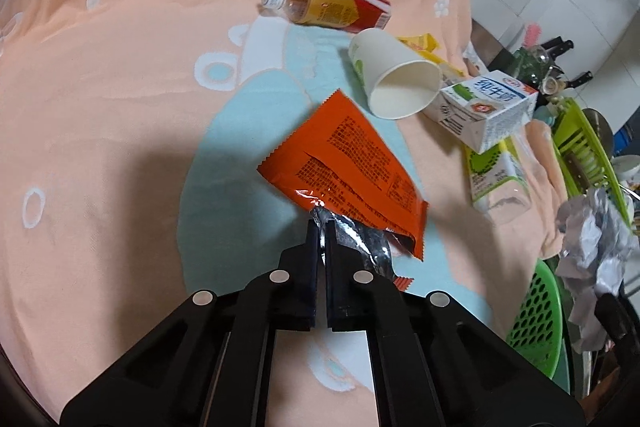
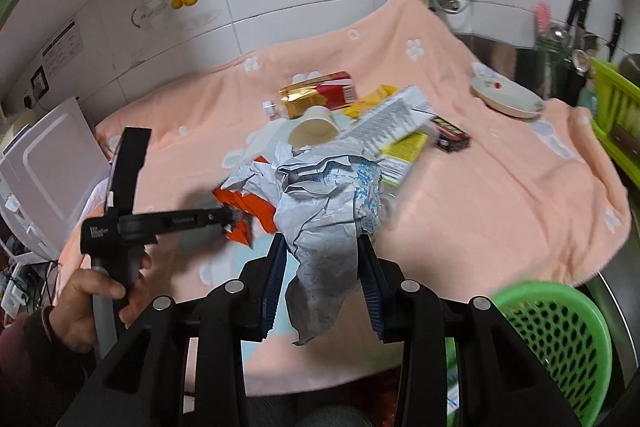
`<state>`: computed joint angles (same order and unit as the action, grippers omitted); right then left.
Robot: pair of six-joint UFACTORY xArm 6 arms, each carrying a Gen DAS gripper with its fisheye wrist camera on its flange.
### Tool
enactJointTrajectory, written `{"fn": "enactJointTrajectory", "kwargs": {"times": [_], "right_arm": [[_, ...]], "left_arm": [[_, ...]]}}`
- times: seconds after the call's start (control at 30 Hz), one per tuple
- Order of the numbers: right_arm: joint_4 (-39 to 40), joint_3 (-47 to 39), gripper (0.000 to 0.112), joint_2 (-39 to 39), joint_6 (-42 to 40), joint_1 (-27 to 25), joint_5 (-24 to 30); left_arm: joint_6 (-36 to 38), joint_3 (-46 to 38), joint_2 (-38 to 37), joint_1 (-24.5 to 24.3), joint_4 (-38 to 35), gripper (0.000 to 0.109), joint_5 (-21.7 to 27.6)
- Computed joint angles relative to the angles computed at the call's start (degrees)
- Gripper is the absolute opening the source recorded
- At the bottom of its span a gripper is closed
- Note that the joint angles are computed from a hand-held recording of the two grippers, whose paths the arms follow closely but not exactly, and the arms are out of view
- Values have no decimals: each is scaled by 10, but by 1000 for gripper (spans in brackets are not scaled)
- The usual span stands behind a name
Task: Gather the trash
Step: 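Drop the foil into the basket with the right tool while the left tool drops the orange wrapper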
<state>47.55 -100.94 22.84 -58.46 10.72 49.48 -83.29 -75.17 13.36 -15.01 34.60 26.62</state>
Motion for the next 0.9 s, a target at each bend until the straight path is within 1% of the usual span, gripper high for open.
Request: {"fn": "enactJointTrajectory", "kwargs": {"times": [0.17,0.23,0.33,0.53,0.67,0.77,0.9], "right_arm": [[17,59,35,-36,-15,-30,-12],[18,76,35,-45,-17,-38,-28],[19,94,35,-53,-13,-56,-36],[0,124,37,-62,14,-90,-59],[-24,131,39,-55,44,-118,-74],[-42,135,42,-48,60,-133,-90],[-50,130,44,-36,78,-153,-94]], "left_arm": [[-22,6,-23,-17,42,1,-2],[-27,6,-31,-25,58,1,-3],[-31,3,-43,-41,78,1,1],[-10,-25,-41,-72,90,1,-4],[26,-63,-20,-95,78,1,-11],[75,-99,7,-109,40,1,-25],[166,-161,58,-129,-37,1,-34]]}}
